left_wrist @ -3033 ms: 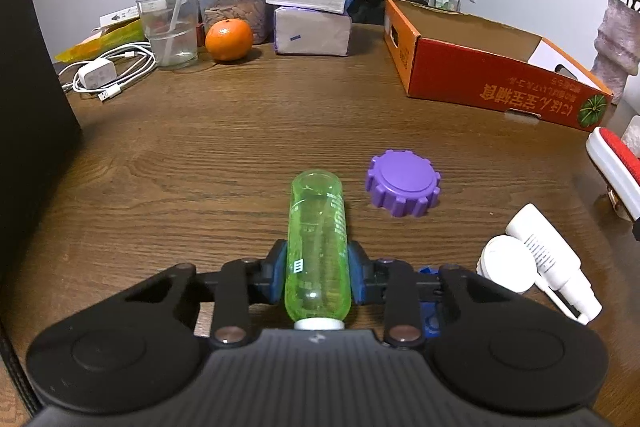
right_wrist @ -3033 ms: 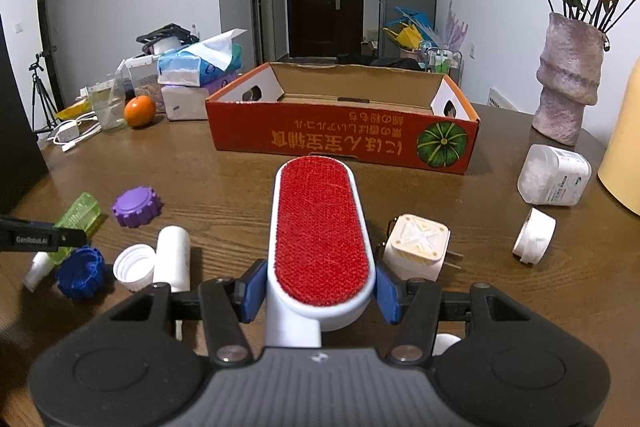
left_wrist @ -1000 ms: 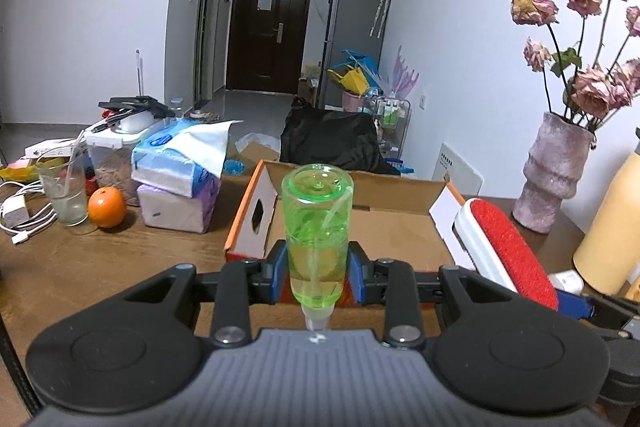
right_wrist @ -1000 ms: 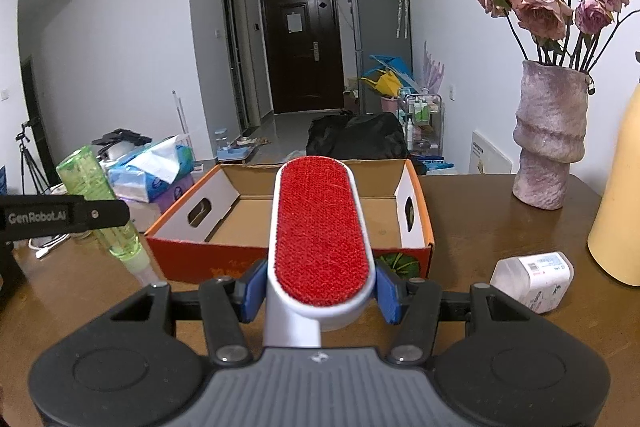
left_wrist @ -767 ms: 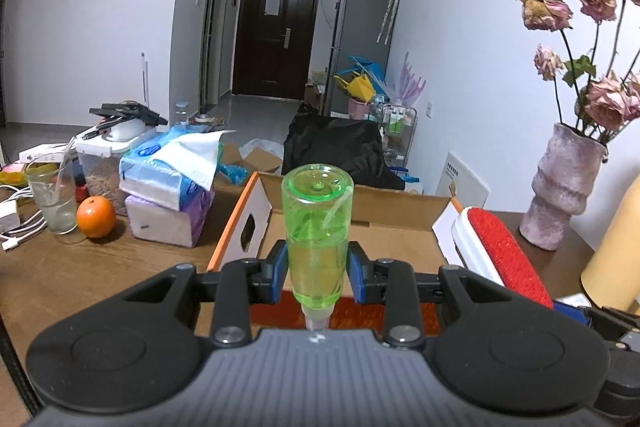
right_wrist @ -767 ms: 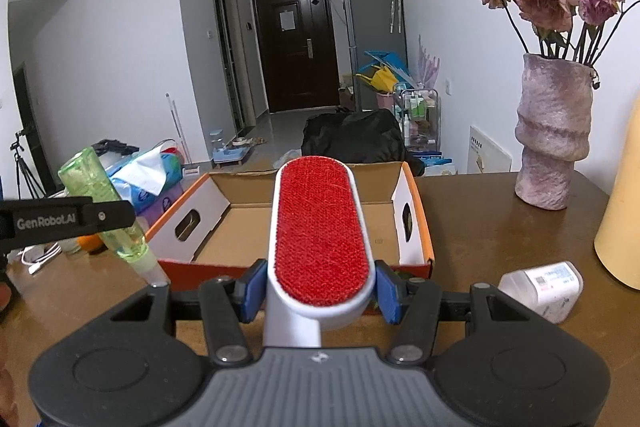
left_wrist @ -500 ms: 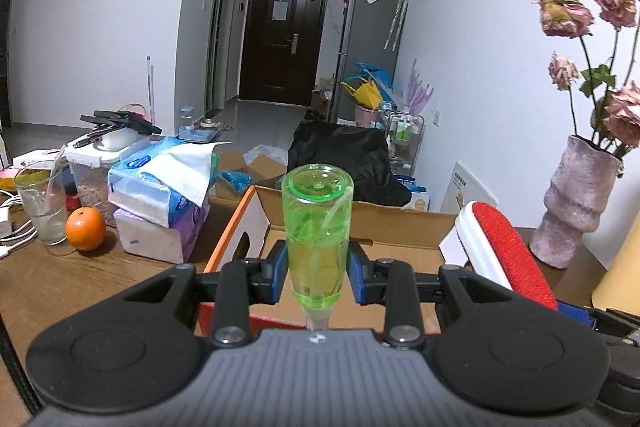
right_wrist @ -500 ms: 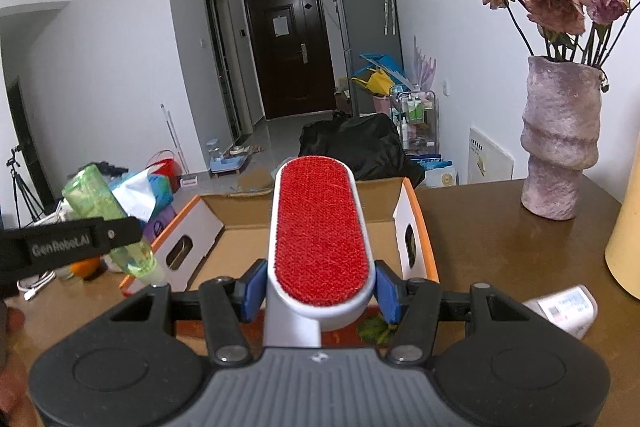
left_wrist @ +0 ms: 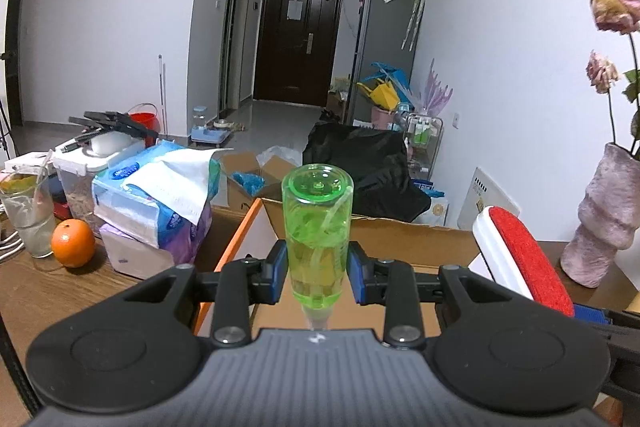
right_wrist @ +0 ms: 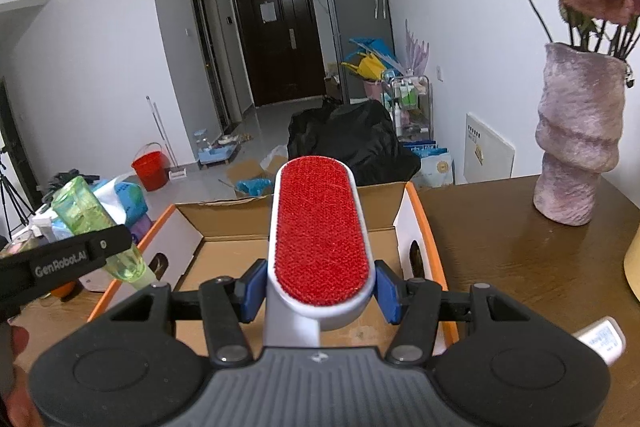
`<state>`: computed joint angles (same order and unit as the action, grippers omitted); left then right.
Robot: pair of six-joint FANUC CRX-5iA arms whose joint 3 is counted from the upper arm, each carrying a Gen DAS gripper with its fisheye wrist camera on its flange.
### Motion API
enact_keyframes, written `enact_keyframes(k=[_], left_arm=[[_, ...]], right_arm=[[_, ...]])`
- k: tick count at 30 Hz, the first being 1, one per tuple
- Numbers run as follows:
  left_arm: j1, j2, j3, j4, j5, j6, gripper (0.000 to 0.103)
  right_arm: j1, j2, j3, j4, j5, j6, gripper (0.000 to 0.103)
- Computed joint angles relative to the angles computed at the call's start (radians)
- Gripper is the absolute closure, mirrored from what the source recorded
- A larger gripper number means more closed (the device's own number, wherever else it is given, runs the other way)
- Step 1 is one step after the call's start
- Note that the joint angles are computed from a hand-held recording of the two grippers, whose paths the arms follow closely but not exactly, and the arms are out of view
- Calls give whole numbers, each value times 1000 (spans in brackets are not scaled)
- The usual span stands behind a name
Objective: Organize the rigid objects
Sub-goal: 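Carry the lint brush and green bottle into the red box and release both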
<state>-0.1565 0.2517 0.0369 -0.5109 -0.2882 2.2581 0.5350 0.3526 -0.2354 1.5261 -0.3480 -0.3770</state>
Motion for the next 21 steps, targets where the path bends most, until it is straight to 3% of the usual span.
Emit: enact_keyframes(k=[3,8,12,17,18,19,21], left_arm=[[6,22,16,21,-2,-21,71],[30,52,23,91,9,-98,71],[31,81,52,84,-11,-103,71],[46,93,36,185,9,-218,71],[47,89,30,187,17,-218,64],[46,82,25,173,22,-207,57],[29,69,39,69,4,-98,18]], right_arm=[[13,34,50,-117,-8,106,48],[45,97,171,-437,-45,379,48],[56,144,255,-574,-83,506,48],[64,165,304,-692,-101,614,47],[64,161,302,-698,-98,617,45],[61,153,285,-665,-89,588,33],[55,131,241,-561,-80,498,16]])
